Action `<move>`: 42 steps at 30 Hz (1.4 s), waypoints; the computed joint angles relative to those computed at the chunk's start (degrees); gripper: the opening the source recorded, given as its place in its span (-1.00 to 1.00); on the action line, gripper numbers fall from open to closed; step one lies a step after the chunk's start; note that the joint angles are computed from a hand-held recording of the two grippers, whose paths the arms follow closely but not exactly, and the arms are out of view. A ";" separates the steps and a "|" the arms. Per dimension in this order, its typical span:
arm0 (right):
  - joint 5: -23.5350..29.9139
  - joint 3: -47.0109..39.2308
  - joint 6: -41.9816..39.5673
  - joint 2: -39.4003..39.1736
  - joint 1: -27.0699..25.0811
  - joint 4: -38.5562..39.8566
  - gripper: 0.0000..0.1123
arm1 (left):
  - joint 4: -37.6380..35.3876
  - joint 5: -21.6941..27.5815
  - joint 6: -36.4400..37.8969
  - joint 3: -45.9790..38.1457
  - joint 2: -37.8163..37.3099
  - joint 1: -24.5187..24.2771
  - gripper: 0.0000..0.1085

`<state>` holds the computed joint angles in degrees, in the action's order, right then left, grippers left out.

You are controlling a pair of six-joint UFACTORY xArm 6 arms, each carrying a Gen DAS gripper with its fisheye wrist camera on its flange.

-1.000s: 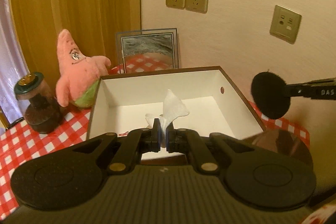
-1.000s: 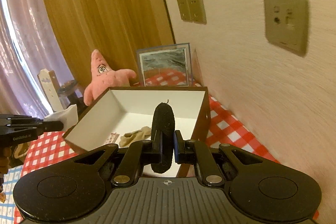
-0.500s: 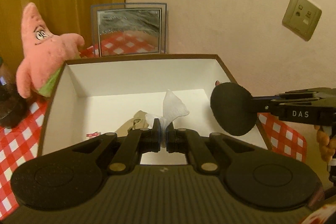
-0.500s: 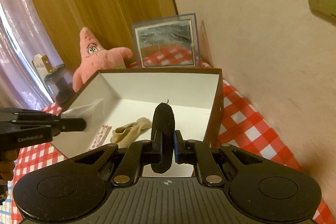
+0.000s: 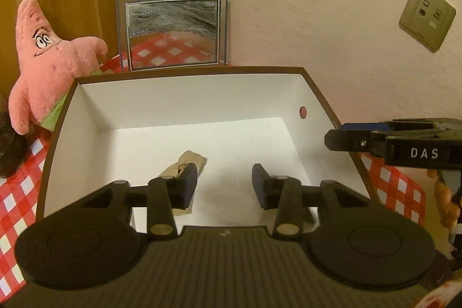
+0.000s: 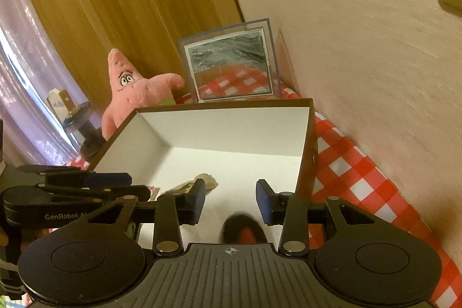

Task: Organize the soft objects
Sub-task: 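Open the left gripper over the box while the right gripper releases the black pad inside, then move both open grippers from the box back over the pile of soft items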

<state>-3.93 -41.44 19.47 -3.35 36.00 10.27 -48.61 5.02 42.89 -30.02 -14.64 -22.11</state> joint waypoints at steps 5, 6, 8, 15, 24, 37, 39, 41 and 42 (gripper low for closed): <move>0.76 0.61 -0.35 -0.87 0.12 0.71 -0.27 | 8.03 1.55 -7.08 1.77 -2.12 1.83 -0.29; 0.81 0.88 -0.81 -1.18 0.28 1.20 -0.27 | 10.09 1.77 -8.89 2.20 -2.62 2.26 -0.29; 1.04 1.60 3.25 -1.93 -0.41 -3.39 -0.27 | 13.26 2.20 -11.72 3.26 -4.08 3.03 -0.29; 1.01 4.85 17.50 -6.05 -2.74 -18.31 -0.26 | 17.22 4.42 -15.01 7.46 -11.85 5.72 -0.29; 1.36 7.74 39.44 -12.87 -5.61 -40.04 -0.26 | 25.16 8.80 -21.87 13.48 -25.20 9.27 -0.29; 8.38 16.20 69.04 -31.76 -3.81 -62.11 -0.16 | 26.12 27.08 -19.11 21.91 -53.46 22.90 -0.27; 10.93 17.48 72.23 -35.04 -2.33 -63.92 -0.09 | 24.58 31.15 -16.31 22.47 -57.59 26.99 -0.26; 14.64 18.54 76.08 -38.53 -0.05 -66.32 -0.06 | 22.75 35.79 -12.83 22.97 -61.66 31.84 -0.24; 16.28 19.11 77.00 -40.20 1.11 -66.59 -0.05 | 21.77 38.31 -10.85 23.18 -63.62 34.72 -0.24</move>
<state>12.35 -22.33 96.47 -43.55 37.10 -56.32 -26.84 43.33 32.04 -6.84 -78.26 12.61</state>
